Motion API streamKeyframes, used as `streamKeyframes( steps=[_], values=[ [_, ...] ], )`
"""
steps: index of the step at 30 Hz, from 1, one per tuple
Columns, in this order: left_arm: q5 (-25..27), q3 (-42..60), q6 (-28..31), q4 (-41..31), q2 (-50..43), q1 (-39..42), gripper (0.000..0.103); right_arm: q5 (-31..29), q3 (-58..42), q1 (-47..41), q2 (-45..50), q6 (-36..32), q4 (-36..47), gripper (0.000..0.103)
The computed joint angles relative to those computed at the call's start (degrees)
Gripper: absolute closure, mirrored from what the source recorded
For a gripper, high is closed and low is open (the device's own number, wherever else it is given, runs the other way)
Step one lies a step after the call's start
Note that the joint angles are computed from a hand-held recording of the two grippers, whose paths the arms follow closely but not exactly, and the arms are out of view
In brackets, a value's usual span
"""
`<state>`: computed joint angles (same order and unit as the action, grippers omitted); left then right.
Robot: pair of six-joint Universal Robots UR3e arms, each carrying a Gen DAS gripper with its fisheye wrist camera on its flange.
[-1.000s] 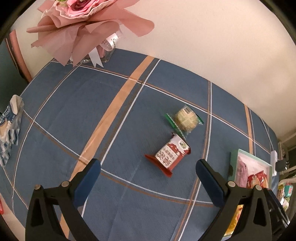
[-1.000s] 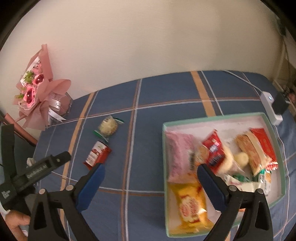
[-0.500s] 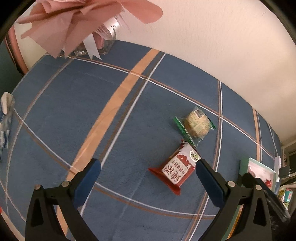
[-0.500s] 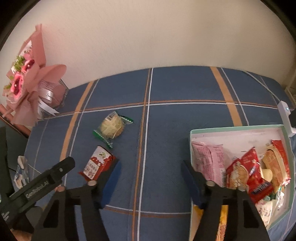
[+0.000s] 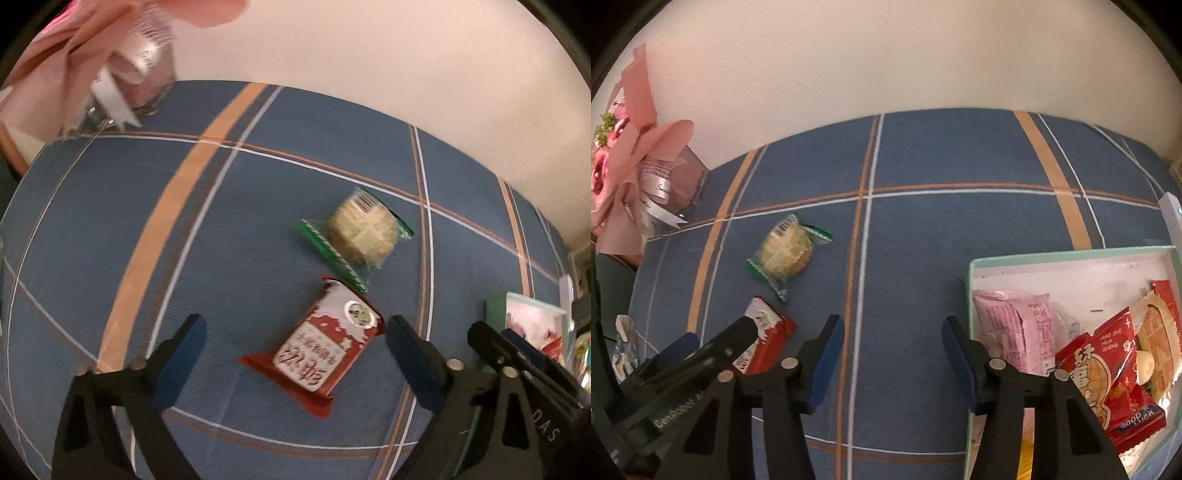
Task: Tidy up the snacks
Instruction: 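Move both tools back over the red milk biscuit packet and round cookie, then grasp the red milk biscuit packet with the left tool while the right tool grasps the clear-wrapped cookie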
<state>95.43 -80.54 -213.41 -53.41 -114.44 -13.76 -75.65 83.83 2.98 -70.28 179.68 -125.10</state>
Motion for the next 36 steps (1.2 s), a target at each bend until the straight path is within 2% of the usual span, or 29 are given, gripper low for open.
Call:
streamKeyframes(
  steps=[6,8,9,11,15,19,22,26,30,33,36],
  values=[
    [-2.59,-0.21,1.29,1.82,-1.46,0.03,0.031,0.11,0.45,-0.85,0.30,-0.24,-0.06,0.044],
    [-4.36,-2.07,1.39,4.29,-0.48,0.67,0.050,0.29,0.47,-0.99,0.33,-0.25,-0.10,0.044],
    [-4.44,-2.38,1.44,4.77,-0.24,0.73,0.052,0.27,0.44,-0.97,0.34,-0.21,-0.07,0.044],
    [-2.93,-1.82,1.73,4.21,-0.39,0.26,0.053,0.24,0.54,-0.97,0.27,-0.19,-0.15,0.044],
    [-4.36,-5.43,-0.07,6.86,1.35,1.90,0.053,0.13,0.67,-1.00,0.28,-0.22,-0.26,0.044],
    [-2.25,-8.38,-1.39,7.37,3.69,2.94,0.056,1.33,0.68,-1.00,0.46,0.22,-0.48,0.044],
    [-3.67,-11.95,-2.61,9.65,5.62,4.86,0.060,2.87,-1.55,-0.60,1.84,1.49,-0.23,0.044],
    [-4.72,-14.17,-2.59,11.08,6.97,6.30,0.061,4.63,-10.87,1.12,6.96,4.03,4.32,0.044],
    [-4.32,-17.64,-3.68,13.39,8.72,7.87,0.061,6.37,-24.62,3.42,15.60,8.38,10.43,0.044],
    [-3.82,-19.81,-4.37,13.60,10.43,9.31,0.061,4.51,-33.84,5.79,21.75,11.41,13.65,0.044],
    [-3.57,-20.80,-4.57,13.64,11.24,10.05,0.061,5.35,-45.47,7.31,29.34,15.23,18.03,0.044]
  ],
)
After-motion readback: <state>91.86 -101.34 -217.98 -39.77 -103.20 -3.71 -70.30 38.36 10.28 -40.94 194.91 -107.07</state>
